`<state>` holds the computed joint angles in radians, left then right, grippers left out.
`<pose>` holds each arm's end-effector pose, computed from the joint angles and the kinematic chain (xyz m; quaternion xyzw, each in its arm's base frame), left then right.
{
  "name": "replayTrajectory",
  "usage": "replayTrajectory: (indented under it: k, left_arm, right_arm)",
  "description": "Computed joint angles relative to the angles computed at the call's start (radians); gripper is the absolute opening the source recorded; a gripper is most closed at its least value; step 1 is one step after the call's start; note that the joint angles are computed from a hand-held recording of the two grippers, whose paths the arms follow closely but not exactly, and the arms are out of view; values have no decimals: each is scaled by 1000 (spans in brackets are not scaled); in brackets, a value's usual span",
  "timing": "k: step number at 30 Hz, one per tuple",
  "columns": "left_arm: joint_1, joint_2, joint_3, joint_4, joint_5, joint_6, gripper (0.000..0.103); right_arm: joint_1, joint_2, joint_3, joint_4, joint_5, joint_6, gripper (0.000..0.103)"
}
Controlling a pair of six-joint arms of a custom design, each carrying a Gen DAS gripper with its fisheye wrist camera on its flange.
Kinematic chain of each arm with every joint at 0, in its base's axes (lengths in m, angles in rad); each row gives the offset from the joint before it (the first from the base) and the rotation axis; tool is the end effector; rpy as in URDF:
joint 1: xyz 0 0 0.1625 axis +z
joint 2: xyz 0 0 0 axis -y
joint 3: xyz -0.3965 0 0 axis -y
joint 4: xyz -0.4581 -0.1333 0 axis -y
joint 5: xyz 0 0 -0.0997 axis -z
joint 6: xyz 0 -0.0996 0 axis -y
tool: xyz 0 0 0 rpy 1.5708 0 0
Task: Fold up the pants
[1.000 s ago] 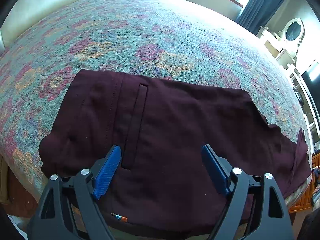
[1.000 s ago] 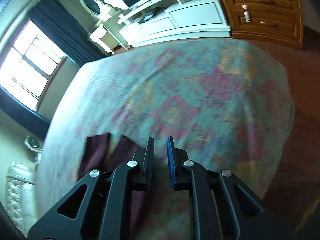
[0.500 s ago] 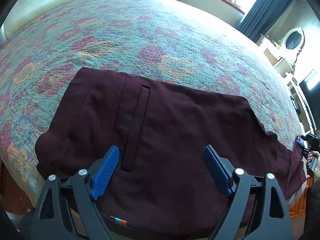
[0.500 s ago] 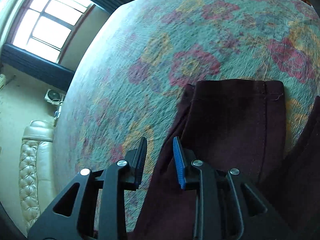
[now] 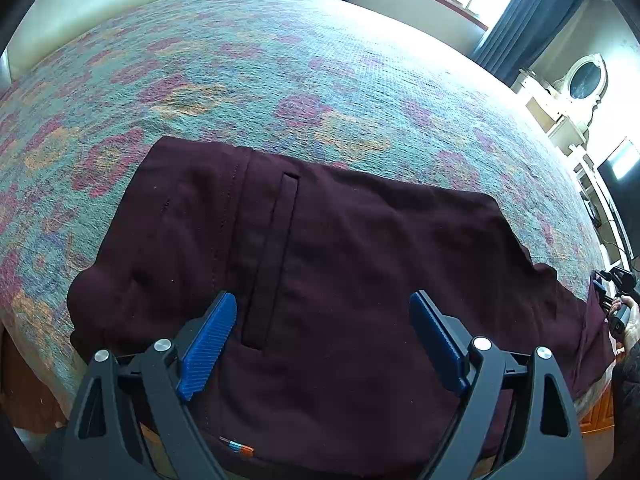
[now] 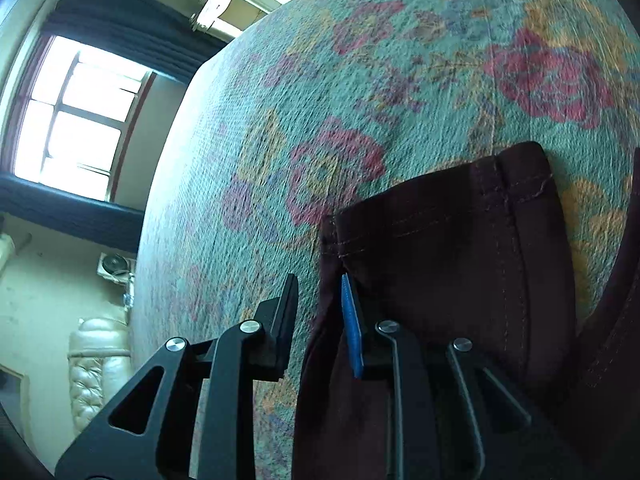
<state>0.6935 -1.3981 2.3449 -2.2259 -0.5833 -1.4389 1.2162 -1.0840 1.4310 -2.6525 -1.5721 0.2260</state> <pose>-0.1812 -0.4320 0.1001 -0.1753 0.8562 -0.3782 0.3053 -0.1380 -0.7562 0.3501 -0.2674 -0.8942 0.3584 0.0237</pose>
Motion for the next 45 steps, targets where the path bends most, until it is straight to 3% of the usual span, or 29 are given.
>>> replayTrajectory:
  k: [2, 5, 8, 10, 16, 18, 20, 22, 28, 34, 39, 43, 45]
  left_arm:
    - [0, 3, -5, 10, -1, -6, 87]
    - [1, -2, 1, -5, 0, -4, 88]
    - [5, -1, 5, -19, 9, 7, 88]
    - [4, 5, 1, -12, 13, 5, 89]
    - [1, -1, 12, -37, 14, 16, 89]
    - [3, -5, 18, -58, 14, 23, 89]
    - [3, -4, 18, -59, 15, 23, 89]
    - [3, 0, 15, -51, 18, 19, 89]
    - [4, 11, 3, -26, 21, 5, 90]
    - [6, 11, 1, -13, 21, 2, 90]
    - [6, 17, -6, 6, 24, -11, 90]
    - [5, 22, -10, 21, 29, -23, 90]
    - [4, 27, -16, 44, 33, -36, 90]
  right_arm:
    - [13, -2, -5, 22, -50, 15, 15]
    - [48, -12, 7, 57, -152, -30, 16]
    - [61, -7, 9, 64, -179, -43, 17]
    - [51, -4, 11, 36, -138, -23, 27]
    - [34, -1, 27, -59, -96, 8, 27]
    - [21, -6, 34, -66, -65, 13, 24]
    - [13, -11, 38, -58, -60, 14, 11]
    - [7, -10, 32, -42, -65, 4, 4]
    - [-9, -53, 75, -67, 29, -6, 1]
    - [-40, -196, 176, -96, 194, -71, 1]
    - [-131, -397, 312, -99, 314, -149, 1]
    - [-239, -517, 396, -48, 357, -193, 1]
    - [-282, -542, 423, -32, 341, -206, 1]
